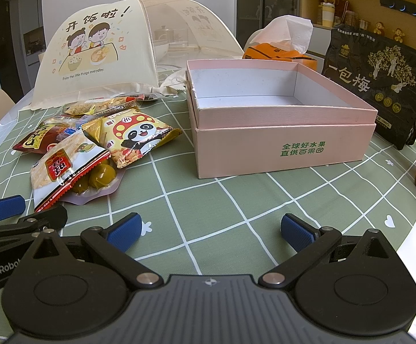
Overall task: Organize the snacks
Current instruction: 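Reach the left gripper to the wrapped orange pastry and grasp it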
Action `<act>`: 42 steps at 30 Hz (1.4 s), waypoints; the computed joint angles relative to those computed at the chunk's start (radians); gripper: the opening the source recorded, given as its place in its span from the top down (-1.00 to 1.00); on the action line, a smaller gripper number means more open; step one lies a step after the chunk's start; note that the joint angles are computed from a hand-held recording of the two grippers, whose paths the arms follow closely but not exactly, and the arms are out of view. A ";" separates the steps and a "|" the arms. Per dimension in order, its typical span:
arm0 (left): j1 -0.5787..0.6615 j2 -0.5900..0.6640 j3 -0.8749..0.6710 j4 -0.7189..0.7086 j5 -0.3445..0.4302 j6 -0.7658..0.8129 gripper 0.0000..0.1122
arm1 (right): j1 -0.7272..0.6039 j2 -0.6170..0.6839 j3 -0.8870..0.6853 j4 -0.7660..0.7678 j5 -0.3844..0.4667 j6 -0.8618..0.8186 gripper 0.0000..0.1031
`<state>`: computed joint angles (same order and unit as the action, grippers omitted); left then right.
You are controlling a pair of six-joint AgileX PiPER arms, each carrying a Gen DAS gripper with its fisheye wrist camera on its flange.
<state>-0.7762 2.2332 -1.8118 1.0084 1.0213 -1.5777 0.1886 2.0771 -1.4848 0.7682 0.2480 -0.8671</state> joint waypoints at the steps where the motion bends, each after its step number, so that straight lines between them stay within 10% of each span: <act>1: 0.000 0.000 0.000 0.000 0.000 0.000 -0.15 | 0.000 0.000 0.000 0.000 0.000 -0.001 -1.00; 8: 0.008 -0.025 0.035 -0.008 -0.030 0.018 -0.13 | -0.014 0.007 -0.062 -0.155 0.109 0.126 -1.00; 16: 0.047 -0.351 0.376 0.117 -0.147 -0.090 -0.14 | -0.042 0.029 -0.185 -0.285 0.325 0.180 -1.00; 22: 0.291 -0.441 0.426 -0.016 0.039 -0.080 -0.09 | -0.035 0.120 -0.439 -0.416 0.585 0.281 -0.81; 31: 0.550 -0.408 0.422 -0.269 -0.086 -0.188 -0.14 | -0.033 -0.047 -0.250 -0.333 0.446 0.210 -0.78; 42: 0.381 -0.331 0.319 -0.370 -0.299 0.414 -0.13 | -0.046 -0.112 -0.122 -0.235 0.371 0.075 -0.78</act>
<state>-0.3956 1.9021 -1.4929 0.6385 0.7226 -1.1639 0.1424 1.9651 -1.6063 0.5332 0.6189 -0.7926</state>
